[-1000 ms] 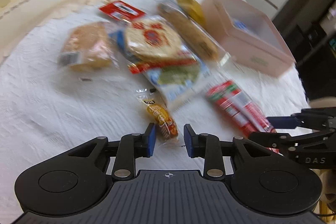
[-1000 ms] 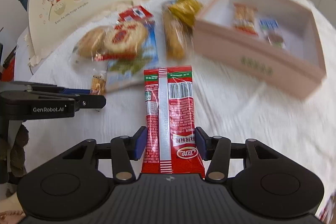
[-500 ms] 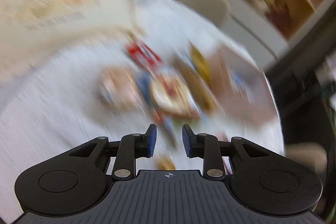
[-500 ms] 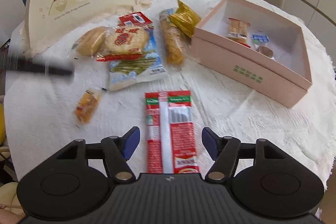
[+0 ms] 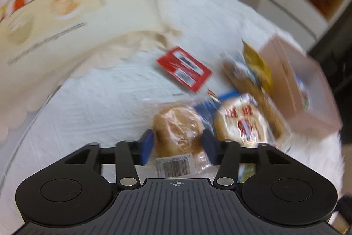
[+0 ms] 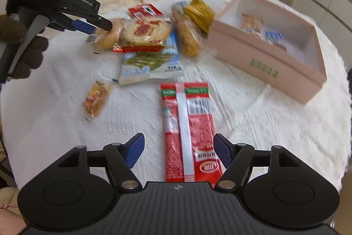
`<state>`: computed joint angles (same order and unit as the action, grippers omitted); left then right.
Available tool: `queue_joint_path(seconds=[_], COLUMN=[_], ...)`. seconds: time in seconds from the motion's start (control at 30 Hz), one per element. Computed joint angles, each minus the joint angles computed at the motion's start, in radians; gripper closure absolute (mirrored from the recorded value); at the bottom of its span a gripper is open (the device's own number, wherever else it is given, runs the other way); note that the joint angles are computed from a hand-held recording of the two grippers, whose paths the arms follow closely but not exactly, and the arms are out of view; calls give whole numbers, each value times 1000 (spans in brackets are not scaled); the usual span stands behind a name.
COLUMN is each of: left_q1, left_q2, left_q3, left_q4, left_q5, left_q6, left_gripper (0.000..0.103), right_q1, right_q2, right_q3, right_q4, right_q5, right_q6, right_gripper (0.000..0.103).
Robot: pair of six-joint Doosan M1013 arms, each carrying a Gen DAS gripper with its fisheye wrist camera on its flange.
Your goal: Organize snacks
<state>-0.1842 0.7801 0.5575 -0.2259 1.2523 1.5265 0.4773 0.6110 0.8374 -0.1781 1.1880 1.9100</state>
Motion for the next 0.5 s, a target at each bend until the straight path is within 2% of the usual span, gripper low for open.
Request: queue_joint_path(seconds=[0.13, 0.23, 0.27, 0.3, 0.33, 0.4, 0.5], left_q1=[-4, -8, -6, -2, 2, 7, 18], left_q2=[37, 30, 36, 26, 13, -31, -121], left_q3=[-55, -37, -45, -27, -4, 67, 210], left_q4=[10, 20, 17, 2, -13, -33, -74], left_q5=[58, 23, 23, 8, -8, -51, -118], left_q6=[-64, -95, -103, -99, -95, -88, -44], left_gripper=[25, 26, 33, 45, 48, 53, 54], right_q1=[8, 18, 23, 28, 30, 33, 25], right_q2=[1, 10, 14, 19, 21, 19, 6], right_q3=[5, -5, -11, -17, -19, -16, -7], right_q4=[-29, -58, -73, -91, -104, -120, -86], right_q5=[10, 35, 50, 64, 72, 67, 18], right_q6=[19, 20, 18, 16, 12, 9, 14], right_gripper=[33, 33, 33, 33, 33, 33, 33])
